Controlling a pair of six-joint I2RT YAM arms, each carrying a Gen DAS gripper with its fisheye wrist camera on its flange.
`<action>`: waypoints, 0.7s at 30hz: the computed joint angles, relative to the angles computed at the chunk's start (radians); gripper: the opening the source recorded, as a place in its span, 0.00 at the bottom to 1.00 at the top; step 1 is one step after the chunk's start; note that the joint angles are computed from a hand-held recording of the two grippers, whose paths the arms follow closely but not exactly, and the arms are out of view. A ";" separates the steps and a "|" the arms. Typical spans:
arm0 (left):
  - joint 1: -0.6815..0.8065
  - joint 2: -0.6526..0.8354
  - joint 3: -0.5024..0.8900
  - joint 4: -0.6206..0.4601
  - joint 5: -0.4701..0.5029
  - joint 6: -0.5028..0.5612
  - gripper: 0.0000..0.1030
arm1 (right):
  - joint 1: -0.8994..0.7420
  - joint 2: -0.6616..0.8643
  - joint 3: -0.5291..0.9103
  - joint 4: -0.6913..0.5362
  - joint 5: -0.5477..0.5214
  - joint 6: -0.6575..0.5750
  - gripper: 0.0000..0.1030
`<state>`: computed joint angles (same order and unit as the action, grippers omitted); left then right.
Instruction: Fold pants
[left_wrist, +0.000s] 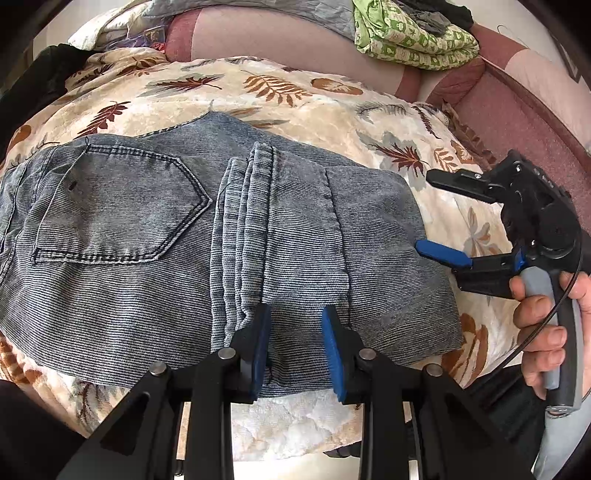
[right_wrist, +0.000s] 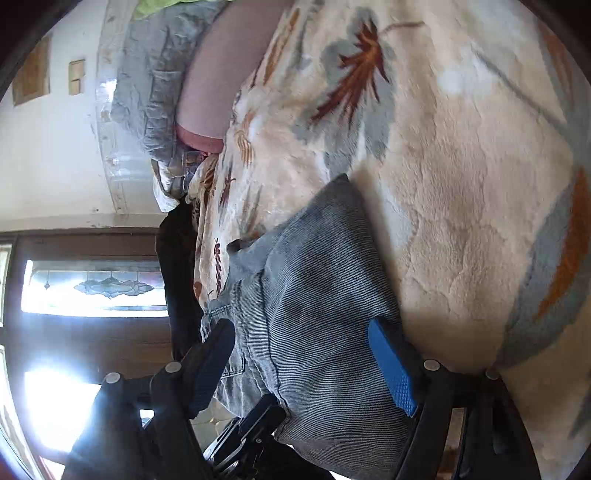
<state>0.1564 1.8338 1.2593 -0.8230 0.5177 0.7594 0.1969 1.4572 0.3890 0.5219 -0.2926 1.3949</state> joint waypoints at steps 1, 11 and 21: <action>0.002 0.003 0.001 -0.002 0.006 0.003 0.28 | -0.005 -0.028 0.026 -0.060 -0.009 -0.026 0.76; 0.016 0.032 0.029 -0.040 0.036 0.021 0.28 | -0.134 0.177 0.221 -0.139 -0.091 -0.123 0.76; 0.016 0.029 0.022 -0.032 0.042 0.034 0.28 | -0.144 0.184 0.295 -0.240 -0.035 -0.224 0.76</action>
<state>0.1727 1.8623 1.2813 -0.8550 0.5593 0.7931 0.0529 1.6410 0.6838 0.2818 -0.3274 1.1705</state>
